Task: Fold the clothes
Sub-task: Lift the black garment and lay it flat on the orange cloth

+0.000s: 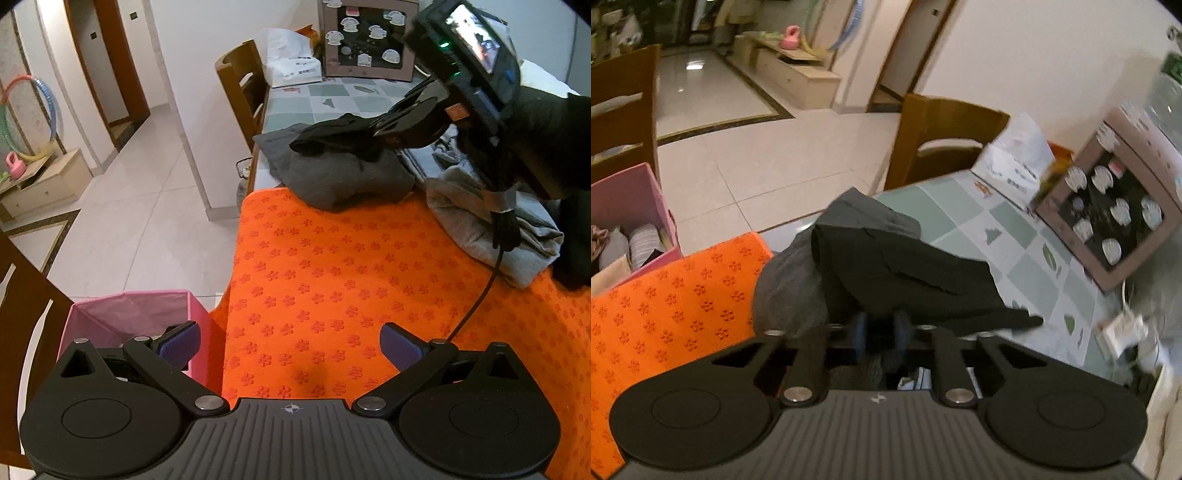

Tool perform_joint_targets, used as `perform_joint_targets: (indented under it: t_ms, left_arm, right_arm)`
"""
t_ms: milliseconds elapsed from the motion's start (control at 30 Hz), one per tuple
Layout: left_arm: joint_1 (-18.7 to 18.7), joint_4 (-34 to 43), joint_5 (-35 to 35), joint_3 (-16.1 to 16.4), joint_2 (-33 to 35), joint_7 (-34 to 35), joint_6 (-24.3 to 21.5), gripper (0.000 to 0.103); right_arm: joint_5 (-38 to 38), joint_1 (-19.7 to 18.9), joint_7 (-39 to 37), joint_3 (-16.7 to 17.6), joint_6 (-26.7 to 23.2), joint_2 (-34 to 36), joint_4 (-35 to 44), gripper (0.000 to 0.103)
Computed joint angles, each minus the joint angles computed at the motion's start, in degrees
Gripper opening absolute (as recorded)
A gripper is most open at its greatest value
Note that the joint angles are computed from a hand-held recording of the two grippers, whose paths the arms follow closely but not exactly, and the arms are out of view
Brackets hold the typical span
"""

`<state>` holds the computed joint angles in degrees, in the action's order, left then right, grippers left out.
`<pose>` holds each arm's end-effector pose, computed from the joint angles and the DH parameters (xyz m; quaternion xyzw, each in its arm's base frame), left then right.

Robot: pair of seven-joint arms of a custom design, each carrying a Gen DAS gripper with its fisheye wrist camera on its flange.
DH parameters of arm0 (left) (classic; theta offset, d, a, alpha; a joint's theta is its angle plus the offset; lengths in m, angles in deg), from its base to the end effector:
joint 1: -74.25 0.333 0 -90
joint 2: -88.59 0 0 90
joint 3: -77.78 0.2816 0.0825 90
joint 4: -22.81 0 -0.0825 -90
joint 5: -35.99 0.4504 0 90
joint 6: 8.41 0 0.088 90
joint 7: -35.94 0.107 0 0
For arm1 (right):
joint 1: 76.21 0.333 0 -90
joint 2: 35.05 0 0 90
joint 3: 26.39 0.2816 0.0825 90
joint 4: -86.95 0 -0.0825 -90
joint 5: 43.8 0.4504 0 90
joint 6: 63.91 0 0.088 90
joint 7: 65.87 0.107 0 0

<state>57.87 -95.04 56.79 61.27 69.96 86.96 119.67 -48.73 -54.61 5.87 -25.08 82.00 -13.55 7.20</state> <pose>0.4837 -0.3169 0.5789 -0.6518 0.6902 -0.1981 0.2440 0.7151 0.3002 0.5436 -0.8505 0.3625 -0.2811 0.2573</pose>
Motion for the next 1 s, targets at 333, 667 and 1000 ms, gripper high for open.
perform_joint_targets:
  t_ms: [333,667,1000]
  left_arm:
    - [0.6,0.2,2.7,-0.8,-1.5,-4.6,1.0,0.103]
    - [-1.4,-4.3,2.9,-1.7,-8.4,-3.4,5.5,0.103]
    - [-7.6,-11.6,-6.3,0.2,-17.0,5.6,7.3,0.103]
  right_arm:
    - [14.9,-4.0,-4.8,3.5,2.2,-14.4,-9.3,0.003]
    - [25.2,-4.1,0.9,3.0,4.2,-43.2,-30.1,0.003]
    - [18.3,-10.0,17.1,6.5,-5.5,-70.5,-48.3,0.003]
